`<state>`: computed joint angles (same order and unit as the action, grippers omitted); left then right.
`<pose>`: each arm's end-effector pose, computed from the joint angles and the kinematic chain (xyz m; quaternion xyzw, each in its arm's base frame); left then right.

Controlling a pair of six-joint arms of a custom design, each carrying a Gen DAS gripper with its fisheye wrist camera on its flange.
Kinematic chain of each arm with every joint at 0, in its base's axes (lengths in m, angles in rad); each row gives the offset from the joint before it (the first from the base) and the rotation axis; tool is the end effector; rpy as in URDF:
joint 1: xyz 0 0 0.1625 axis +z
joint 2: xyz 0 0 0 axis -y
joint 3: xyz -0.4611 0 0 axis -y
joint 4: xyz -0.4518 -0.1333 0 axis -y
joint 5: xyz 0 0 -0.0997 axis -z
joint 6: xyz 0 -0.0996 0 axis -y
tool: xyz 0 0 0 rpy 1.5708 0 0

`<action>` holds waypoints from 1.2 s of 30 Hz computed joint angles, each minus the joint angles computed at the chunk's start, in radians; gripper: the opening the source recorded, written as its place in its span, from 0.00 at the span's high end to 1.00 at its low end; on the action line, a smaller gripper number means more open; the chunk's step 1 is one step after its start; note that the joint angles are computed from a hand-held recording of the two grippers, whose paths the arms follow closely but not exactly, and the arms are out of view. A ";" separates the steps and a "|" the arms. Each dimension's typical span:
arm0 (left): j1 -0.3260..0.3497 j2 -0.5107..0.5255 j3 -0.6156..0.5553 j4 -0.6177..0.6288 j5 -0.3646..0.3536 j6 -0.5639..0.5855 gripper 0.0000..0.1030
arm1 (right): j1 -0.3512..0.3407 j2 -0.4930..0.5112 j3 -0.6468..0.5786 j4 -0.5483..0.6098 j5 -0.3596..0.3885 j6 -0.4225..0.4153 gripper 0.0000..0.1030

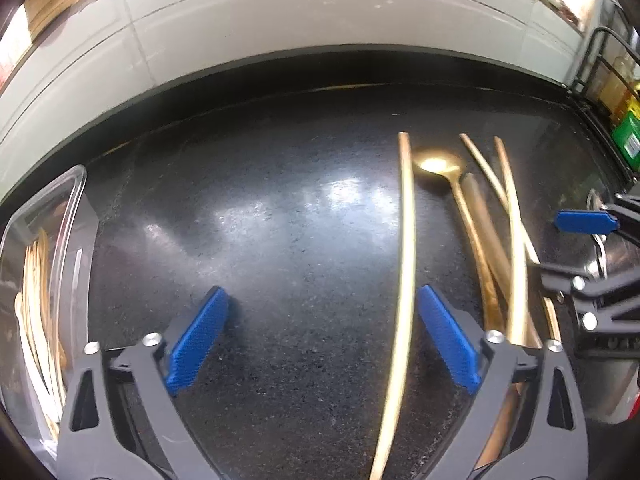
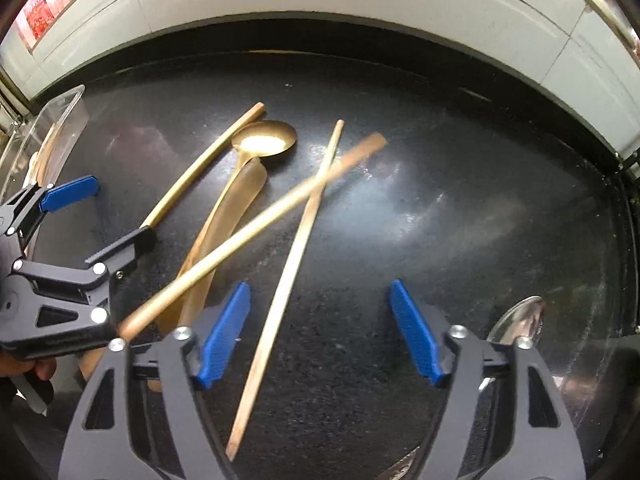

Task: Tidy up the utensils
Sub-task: 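Close the left tool on a wooden chopstick while the right tool grasps another chopstick, then lift both chopsticks and carry them over the clear tray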

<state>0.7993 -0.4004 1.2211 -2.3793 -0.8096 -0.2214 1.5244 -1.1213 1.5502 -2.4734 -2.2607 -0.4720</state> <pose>-0.4349 -0.7369 -0.0616 0.2543 0.8929 -0.1720 0.3293 0.0357 -0.7374 0.3670 0.1157 -0.9109 0.1292 0.3743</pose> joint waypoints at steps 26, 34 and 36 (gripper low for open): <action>-0.057 -0.100 0.033 -0.037 0.052 -0.064 0.94 | 0.074 -0.114 0.080 -0.304 -0.079 -0.246 0.93; -0.100 -0.175 0.137 -0.119 0.099 -0.078 0.94 | 0.081 -0.200 0.128 -0.240 0.005 -0.108 0.93; -0.109 -0.188 0.146 -0.115 0.098 -0.097 0.94 | 0.079 -0.228 0.136 -0.199 0.037 -0.061 0.93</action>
<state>0.6905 -0.5884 1.3675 -2.4945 -0.7116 -0.3187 1.6033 -1.3488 1.6861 -2.6728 -2.2234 -0.5326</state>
